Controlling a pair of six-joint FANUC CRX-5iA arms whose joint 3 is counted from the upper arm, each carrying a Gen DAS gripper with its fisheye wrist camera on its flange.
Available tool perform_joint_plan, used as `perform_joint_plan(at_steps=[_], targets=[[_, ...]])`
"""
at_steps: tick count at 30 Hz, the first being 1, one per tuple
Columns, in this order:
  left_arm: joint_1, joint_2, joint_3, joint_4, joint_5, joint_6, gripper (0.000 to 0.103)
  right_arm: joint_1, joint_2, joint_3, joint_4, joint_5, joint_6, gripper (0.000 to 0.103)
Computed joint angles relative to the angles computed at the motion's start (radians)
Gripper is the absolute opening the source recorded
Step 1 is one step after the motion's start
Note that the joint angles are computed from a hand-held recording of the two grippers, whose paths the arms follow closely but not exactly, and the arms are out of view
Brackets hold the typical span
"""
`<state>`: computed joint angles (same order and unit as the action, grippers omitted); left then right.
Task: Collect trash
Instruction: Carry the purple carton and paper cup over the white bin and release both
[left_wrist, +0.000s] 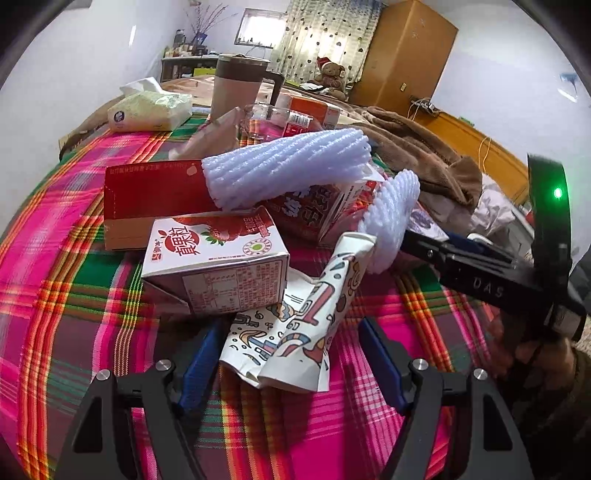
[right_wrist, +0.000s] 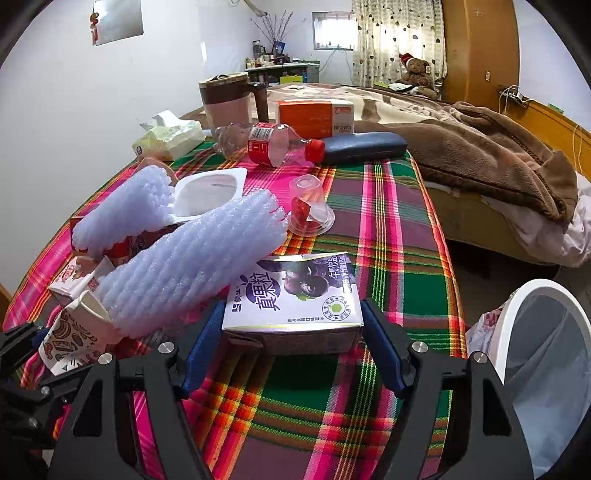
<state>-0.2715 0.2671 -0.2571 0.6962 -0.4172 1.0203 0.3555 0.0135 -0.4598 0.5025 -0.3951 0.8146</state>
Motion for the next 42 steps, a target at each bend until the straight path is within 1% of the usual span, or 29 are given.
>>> perform_joint_plan(at_steps=[2, 3, 5, 7, 10, 14, 17, 28, 32, 33, 35, 37, 39, 40, 42], targets=[[0.001, 0.004, 0.011, -0.018, -0.007, 0.015, 0.066, -0.001, -0.001, -0.005, 0.009, 0.004, -0.008, 0.075], [0.000, 0.005, 0.011, -0.015, -0.006, 0.012, 0.064, -0.002, -0.005, -0.012, 0.017, 0.009, -0.018, 0.075], [-0.005, 0.002, 0.007, -0.008, -0.004, 0.005, 0.057, -0.003, -0.013, -0.026, 0.033, 0.019, -0.037, 0.075], [-0.010, -0.001, 0.007, -0.020, -0.002, 0.010, 0.057, -0.008, -0.019, -0.037, 0.040, 0.029, -0.050, 0.074], [-0.017, -0.008, -0.009, 0.014, 0.003, -0.019, 0.057, -0.012, -0.033, -0.055, 0.047, 0.041, -0.065, 0.074], [-0.028, -0.021, -0.024, 0.005, 0.014, -0.004, 0.056, -0.018, -0.052, -0.079, 0.063, 0.055, -0.094, 0.074], [-0.035, -0.030, -0.033, -0.004, 0.023, 0.010, 0.056, -0.022, -0.073, -0.109, 0.101, 0.066, -0.133, 0.074], [-0.072, -0.088, -0.088, 0.083, 0.094, -0.056, 0.056, -0.043, -0.156, -0.182, 0.118, 0.103, -0.177, 0.074], [-0.092, -0.102, -0.097, 0.141, 0.120, -0.108, 0.056, -0.059, -0.195, -0.219, 0.184, 0.125, -0.244, 0.074], [-0.102, -0.104, -0.101, 0.181, 0.129, -0.148, 0.056, -0.065, -0.206, -0.229, 0.211, 0.130, -0.269, 0.074], [-0.111, -0.097, -0.088, 0.188, 0.129, -0.168, 0.056, -0.079, -0.226, -0.250, 0.259, 0.141, -0.308, 0.074], [-0.114, -0.078, -0.050, 0.142, 0.104, -0.142, 0.056, -0.097, -0.243, -0.269, 0.304, 0.146, -0.345, 0.074], [-0.131, -0.069, -0.044, 0.177, 0.110, -0.181, 0.057, -0.113, -0.258, -0.282, 0.345, 0.143, -0.382, 0.074], [-0.138, -0.058, -0.028, 0.173, 0.103, -0.179, 0.057, -0.124, -0.265, -0.290, 0.367, 0.143, -0.406, 0.074], [-0.157, -0.047, -0.018, 0.225, 0.102, -0.225, 0.057, -0.140, -0.277, -0.298, 0.380, 0.138, -0.424, 0.074]])
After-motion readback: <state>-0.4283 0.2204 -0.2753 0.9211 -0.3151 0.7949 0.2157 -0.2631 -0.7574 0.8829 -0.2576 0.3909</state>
